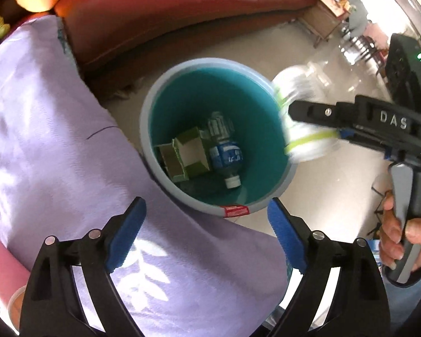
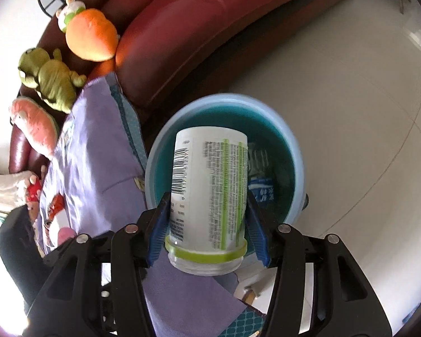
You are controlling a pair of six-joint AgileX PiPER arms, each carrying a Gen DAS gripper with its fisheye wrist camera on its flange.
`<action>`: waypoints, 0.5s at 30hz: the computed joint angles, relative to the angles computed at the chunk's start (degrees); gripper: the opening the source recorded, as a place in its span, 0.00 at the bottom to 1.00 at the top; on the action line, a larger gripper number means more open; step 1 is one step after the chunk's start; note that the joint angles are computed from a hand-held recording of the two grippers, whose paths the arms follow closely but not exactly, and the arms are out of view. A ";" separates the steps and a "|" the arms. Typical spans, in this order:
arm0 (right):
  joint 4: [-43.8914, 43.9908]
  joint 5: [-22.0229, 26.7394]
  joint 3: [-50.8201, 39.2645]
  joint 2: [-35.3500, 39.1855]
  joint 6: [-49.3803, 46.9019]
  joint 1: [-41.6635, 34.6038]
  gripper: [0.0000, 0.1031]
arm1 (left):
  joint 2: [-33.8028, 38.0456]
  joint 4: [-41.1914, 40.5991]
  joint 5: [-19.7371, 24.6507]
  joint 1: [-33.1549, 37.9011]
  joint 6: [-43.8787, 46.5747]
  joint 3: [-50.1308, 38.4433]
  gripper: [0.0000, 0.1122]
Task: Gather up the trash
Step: 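Carry both bottles over the teal bucket and open both grippers to drop them, then return to the table and grasp the silver-orange snack wrapper with the left gripper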
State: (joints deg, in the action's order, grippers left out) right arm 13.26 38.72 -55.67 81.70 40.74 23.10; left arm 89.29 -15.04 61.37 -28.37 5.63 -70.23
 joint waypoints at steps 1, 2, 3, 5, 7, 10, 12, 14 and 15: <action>-1.17 0.20 -0.34 0.07 1.19 0.69 0.65 | -0.47 -0.54 0.12 0.68 0.43 0.38 0.79; -2.09 0.53 -0.77 0.09 2.36 1.36 0.66 | -0.79 -0.92 0.08 1.27 0.96 0.78 0.79; -2.37 0.75 -1.04 0.10 2.97 1.75 0.66 | -1.72 -1.23 -0.09 1.55 1.05 1.70 0.79; -3.81 1.61 -1.71 0.02 4.99 2.74 0.69 | -2.86 -1.81 0.00 2.23 1.55 2.56 0.79; -5.25 2.43 -2.34 -0.15 6.85 3.74 0.71 | -3.94 -2.50 0.44 3.00 2.37 3.06 0.79; -7.79 4.57 -3.65 -0.29 10.19 5.61 0.74 | -5.96 -3.53 1.18 4.68 4.28 4.15 0.79; -9.86 6.41 -4.68 -0.53 12.74 7.31 0.74 | -7.65 -4.38 1.83 5.82 5.32 4.81 0.79; -11.37 7.87 -5.37 -0.93 14.67 8.76 0.74 | -9.16 -4.98 2.06 6.43 5.94 5.75 0.80; -12.10 8.63 -5.67 -1.25 15.75 9.58 0.75 | -10.18 -5.34 2.40 6.96 6.42 6.21 0.80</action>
State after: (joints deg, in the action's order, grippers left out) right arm 1.15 47.35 -61.34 80.45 56.49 32.68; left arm 79.10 -20.38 63.76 -21.41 12.05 -64.02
